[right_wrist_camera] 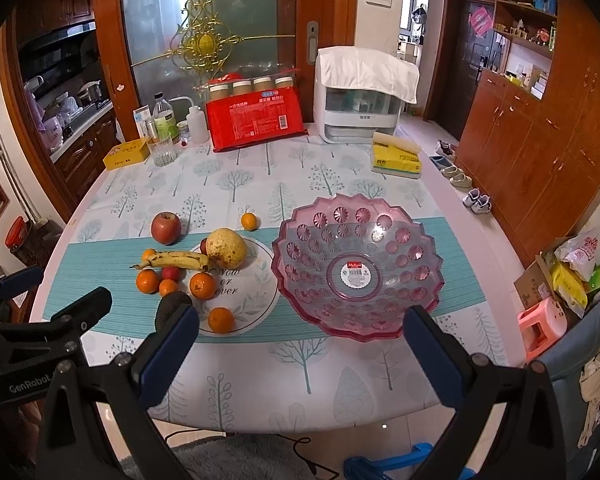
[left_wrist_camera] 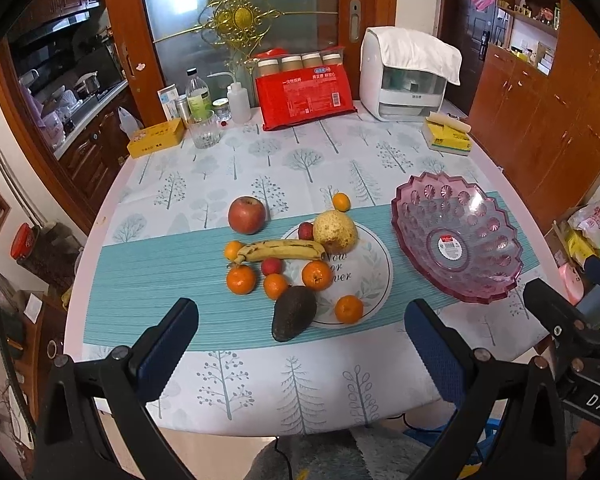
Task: Organize fruits
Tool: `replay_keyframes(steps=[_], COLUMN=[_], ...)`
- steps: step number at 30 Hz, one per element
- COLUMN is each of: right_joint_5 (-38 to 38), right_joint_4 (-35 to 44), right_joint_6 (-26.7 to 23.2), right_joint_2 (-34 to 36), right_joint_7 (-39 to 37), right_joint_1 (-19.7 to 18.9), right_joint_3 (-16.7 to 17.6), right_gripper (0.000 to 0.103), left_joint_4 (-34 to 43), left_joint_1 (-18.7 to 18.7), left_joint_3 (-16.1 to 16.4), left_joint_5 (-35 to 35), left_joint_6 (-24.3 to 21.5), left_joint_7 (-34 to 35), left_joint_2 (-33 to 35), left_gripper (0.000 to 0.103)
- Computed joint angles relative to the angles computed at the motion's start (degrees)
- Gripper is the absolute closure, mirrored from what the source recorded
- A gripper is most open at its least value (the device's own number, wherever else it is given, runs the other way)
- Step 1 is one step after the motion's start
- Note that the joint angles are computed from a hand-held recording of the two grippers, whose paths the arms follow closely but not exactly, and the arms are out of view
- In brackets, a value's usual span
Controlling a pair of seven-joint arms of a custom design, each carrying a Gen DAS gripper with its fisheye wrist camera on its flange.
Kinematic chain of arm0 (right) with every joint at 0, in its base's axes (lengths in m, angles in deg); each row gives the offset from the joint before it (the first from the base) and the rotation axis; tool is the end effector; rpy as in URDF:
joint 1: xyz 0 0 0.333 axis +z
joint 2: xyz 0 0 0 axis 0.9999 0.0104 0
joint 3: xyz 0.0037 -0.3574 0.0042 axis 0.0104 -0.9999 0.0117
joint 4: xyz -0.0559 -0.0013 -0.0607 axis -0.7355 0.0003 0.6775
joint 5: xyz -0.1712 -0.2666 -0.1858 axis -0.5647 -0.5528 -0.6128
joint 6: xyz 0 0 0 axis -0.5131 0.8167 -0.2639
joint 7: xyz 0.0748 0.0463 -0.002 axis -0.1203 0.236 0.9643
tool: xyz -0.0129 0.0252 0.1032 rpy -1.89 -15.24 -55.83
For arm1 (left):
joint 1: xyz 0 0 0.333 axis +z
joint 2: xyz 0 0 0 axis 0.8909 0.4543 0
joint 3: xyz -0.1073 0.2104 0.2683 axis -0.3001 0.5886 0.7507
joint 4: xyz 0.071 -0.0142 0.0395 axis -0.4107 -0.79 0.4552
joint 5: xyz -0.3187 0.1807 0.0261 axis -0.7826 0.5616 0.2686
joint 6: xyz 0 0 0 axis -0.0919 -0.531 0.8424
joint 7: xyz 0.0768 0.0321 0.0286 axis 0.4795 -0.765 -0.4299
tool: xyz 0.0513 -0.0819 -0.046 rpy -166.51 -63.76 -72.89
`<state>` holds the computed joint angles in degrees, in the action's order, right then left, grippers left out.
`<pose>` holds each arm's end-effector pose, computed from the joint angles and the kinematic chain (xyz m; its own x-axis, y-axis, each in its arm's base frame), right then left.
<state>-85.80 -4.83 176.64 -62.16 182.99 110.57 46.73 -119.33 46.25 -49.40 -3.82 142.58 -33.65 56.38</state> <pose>0.6676 0.2920 0.6708 0.3549 -0.9340 0.0409 -0.7232 -0.3020 -0.6211 0.6233 -0.2215 0.6581 0.3073 -0.9511 -0.0305 -0.7740 -0.2311 -0.5894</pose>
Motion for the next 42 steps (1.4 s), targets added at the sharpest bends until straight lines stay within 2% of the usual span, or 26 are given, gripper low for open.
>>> replay_keyframes(steps=[7, 20, 33, 42], right_joint_5=[0.2, 0.2, 1.3, -0.7], right_joint_4=[-3.2, -3.3, -3.0, -0.6], right_joint_6=[2.0, 2.0, 2.5, 1.9], right_joint_2=[-2.1, -2.1, -1.7, -0.4], right_joint_7=[-0.1, -0.1, -0.2, 1.3], right_joint_1=[-0.5, -0.7, -1.4, 0.7], right_joint_3=[0.1, 0.2, 0.4, 0.0], right_gripper=[0.001, 0.001, 0.001, 0.001], left_joint_4=[0.6, -0.4, 0.5, -4.8], left_joint_1=[-0.2, -0.2, -0.3, 2.3], left_joint_3=[-0.1, -0.4, -0.2, -0.5], left_joint_5=[-0.5, -1.7, -1.1, -3.2], left_joint_6=[-0.6, -0.8, -1.4, 3.2], left_joint_7=[-0.4, -2.4, -1.0, 0.6], left_joint_2=[0.1, -0.7, -0.1, -3.4], left_gripper=[0.000, 0.000, 0.000, 0.000])
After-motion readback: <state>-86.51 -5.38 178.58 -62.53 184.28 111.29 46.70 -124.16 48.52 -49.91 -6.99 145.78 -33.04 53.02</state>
